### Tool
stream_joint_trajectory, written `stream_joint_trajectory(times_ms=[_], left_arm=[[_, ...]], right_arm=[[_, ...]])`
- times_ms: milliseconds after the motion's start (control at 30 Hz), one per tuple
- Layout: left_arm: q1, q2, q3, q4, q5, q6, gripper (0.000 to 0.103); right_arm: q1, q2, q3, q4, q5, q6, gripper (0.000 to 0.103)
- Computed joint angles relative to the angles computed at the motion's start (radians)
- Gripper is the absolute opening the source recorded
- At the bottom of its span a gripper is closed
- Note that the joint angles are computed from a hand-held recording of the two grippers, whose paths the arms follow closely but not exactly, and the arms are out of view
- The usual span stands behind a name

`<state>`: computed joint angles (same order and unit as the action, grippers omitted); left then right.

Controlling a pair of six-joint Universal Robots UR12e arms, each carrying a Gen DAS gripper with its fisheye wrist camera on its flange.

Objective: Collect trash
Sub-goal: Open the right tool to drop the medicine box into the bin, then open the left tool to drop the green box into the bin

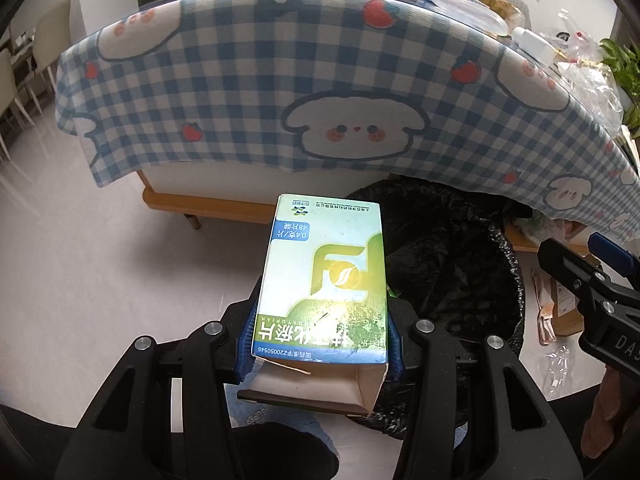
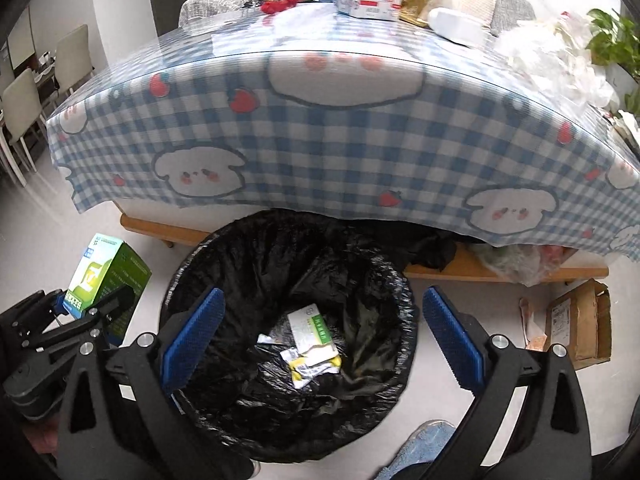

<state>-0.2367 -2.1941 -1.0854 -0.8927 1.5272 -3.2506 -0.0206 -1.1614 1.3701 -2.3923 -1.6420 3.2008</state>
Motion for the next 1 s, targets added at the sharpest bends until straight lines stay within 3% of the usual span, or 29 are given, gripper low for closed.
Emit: stream_joint_trajectory(times_ms=[433,1000], left_arm=[[-0.045,-0.039,0.072,-0.027,-0.028,0.029,0.048],[-0.075,-0.079,0.127,-0.061,-0.051,0.073,0.049]], right_arm=[[-0.054,-0.041,0.052,-0.012,-0.025,0.051,0.095],[-0.081,-0.049,0.065,0.004,-0.051,0.081,0.095]])
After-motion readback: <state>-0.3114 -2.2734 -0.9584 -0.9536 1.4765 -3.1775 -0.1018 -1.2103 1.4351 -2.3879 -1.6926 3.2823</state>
